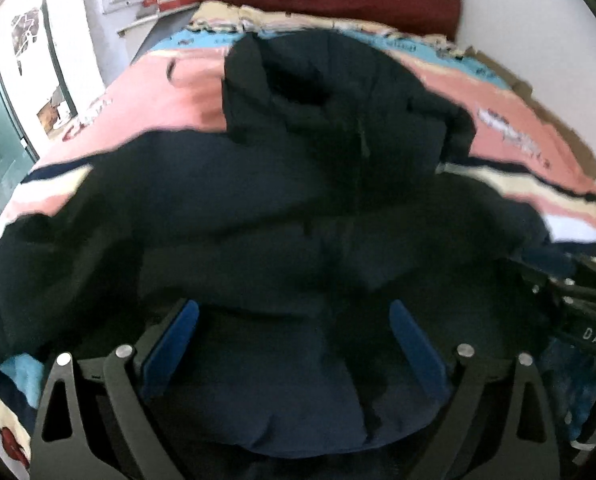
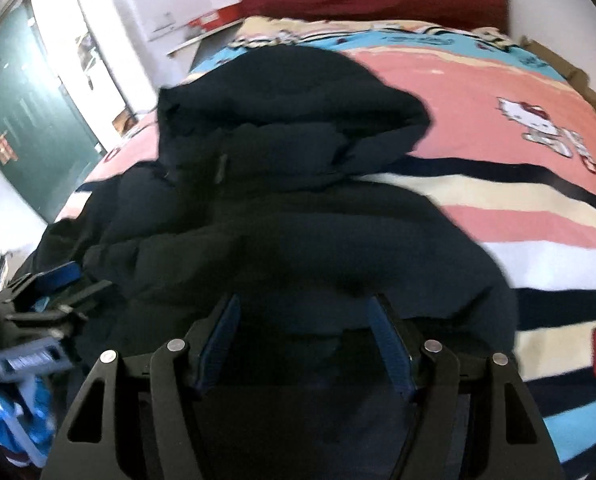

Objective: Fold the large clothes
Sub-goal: 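Carry the sleeve with the right gripper across the jacket body and release, then roll the left gripper, grasp the other sleeve and lift it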

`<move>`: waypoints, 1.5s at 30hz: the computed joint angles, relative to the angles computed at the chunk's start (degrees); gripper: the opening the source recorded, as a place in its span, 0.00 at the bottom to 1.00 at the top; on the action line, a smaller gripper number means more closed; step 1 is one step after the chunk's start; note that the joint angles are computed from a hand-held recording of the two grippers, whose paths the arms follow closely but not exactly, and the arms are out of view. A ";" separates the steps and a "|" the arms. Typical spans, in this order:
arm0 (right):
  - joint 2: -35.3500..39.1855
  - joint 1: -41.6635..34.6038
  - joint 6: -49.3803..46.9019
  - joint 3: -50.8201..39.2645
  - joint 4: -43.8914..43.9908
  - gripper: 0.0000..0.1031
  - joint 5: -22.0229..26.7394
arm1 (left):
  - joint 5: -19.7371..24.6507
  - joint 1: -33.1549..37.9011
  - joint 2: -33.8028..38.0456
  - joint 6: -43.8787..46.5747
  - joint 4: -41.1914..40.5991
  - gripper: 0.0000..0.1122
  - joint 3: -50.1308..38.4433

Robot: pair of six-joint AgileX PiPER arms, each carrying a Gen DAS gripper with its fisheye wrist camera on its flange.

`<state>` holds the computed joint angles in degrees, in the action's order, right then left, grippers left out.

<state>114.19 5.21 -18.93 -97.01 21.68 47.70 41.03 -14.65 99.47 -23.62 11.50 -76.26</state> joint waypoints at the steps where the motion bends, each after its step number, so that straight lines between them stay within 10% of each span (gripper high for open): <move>1: 0.80 0.90 0.89 0.06 -1.07 0.65 -0.27 | -0.37 -0.06 0.37 -0.52 0.68 0.87 0.47; 12: 5.55 3.73 6.23 2.95 -8.02 0.66 -7.09 | -4.47 -0.47 4.43 -4.84 5.76 0.88 1.25; 17: 4.20 4.89 11.45 2.70 -12.84 0.66 -4.78 | 3.71 -1.26 6.54 -1.40 4.20 0.88 -4.13; 27: -18.38 3.21 15.51 20.57 -13.33 0.73 -6.03 | 6.72 0.96 -13.74 -2.64 1.61 0.88 6.15; 35: -35.66 1.45 17.17 34.60 -12.28 0.76 -4.59 | 11.28 18.64 -28.35 17.72 -20.86 0.88 13.91; 45: -47.73 0.35 25.32 40.22 -14.49 0.76 -0.16 | 24.74 62.66 -27.12 57.53 -48.31 0.88 15.01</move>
<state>66.46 5.56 6.40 -56.79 7.19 47.54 65.77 48.01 72.35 33.91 -36.81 -61.25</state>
